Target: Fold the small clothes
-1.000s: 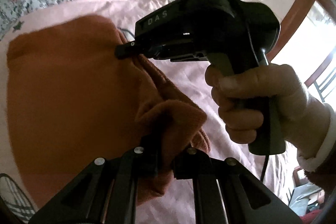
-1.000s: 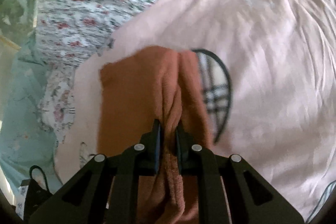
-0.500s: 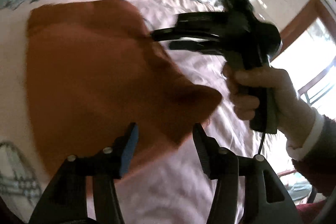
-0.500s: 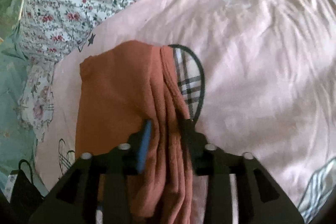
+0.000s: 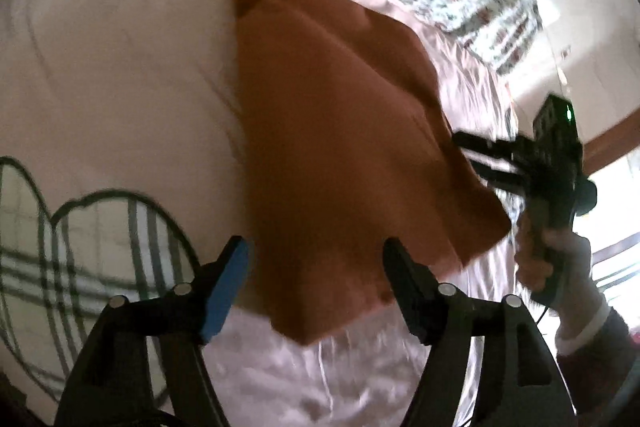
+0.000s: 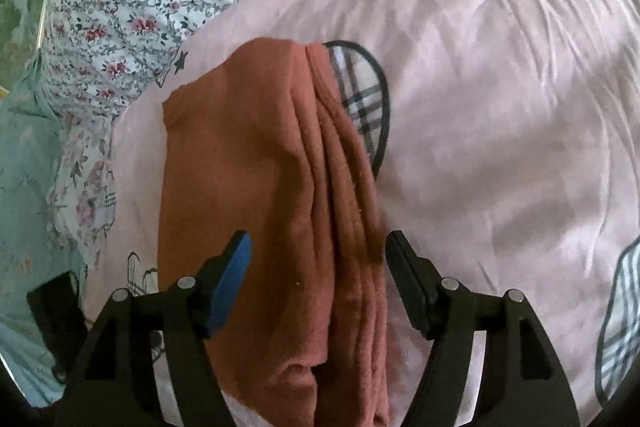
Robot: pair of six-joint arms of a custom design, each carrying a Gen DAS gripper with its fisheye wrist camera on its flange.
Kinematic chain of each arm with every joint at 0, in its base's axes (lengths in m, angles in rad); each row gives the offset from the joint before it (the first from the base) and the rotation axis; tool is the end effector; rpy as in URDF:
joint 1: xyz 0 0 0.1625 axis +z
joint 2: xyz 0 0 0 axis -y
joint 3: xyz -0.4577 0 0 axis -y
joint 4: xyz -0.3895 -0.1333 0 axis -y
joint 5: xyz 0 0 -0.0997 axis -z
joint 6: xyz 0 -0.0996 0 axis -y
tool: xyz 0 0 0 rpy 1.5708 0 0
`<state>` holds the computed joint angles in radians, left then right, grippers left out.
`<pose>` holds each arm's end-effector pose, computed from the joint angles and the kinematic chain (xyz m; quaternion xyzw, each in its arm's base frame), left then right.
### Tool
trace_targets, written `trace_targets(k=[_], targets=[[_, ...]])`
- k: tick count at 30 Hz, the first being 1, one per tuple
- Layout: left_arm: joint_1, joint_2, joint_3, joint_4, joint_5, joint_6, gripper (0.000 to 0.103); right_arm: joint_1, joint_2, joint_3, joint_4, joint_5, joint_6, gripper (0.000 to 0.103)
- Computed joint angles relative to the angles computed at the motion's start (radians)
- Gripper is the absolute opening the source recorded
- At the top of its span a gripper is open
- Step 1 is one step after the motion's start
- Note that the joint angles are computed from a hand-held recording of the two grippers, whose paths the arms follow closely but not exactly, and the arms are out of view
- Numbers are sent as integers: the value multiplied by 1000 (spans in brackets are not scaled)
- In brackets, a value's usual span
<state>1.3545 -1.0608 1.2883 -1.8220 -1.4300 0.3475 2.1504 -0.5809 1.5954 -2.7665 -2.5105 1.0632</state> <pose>-0.0074 -0.7201 0.3779 0.2767 0.9583 -0.0072 0.0710 0.4260 -0.5542 0.0431 -0.2524 -0.8523 0.3851 0.2481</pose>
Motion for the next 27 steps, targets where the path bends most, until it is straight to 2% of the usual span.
trace_targets(k=[4,6,8,9,10,11,12,13,16,18,21,24,27], targets=[[-5,85,-61,3,-11,-37,72,-32,-4,20,-74,81,-66,70],[3,136,-106,33,-43,-82,72,-52,-4,31,-117,137,-97,70],[11,169,-124,23,-79,-111,69,-58,3,36,-163,151,-119,72],[10,174,-115,0,-89,-111,63,-60,5,36,-175,157,-125,69],[8,181,-114,-12,-90,-111,49,-62,7,30,-159,156,-118,58],[4,185,-115,-18,-87,-109,38,-64,7,22,-136,162,-110,50],[2,180,-109,-27,-90,-103,32,-64,11,18,-144,177,-116,40],[-1,169,-101,-37,-97,-90,26,-62,14,12,-151,179,-122,33],[2,120,-90,-43,-129,-59,23,-44,36,-32,-135,169,-144,27],[2,80,-83,-62,-137,-42,23,-29,67,-69,-190,199,-191,25],[22,37,-109,-55,-140,-23,23,-10,132,-153,-211,234,-250,25],[45,8,-138,-47,-94,22,23,-5,216,-262,-210,288,-306,25],[72,-2,-186,-23,-51,49,23,-13,303,-396,-160,334,-351,25]])
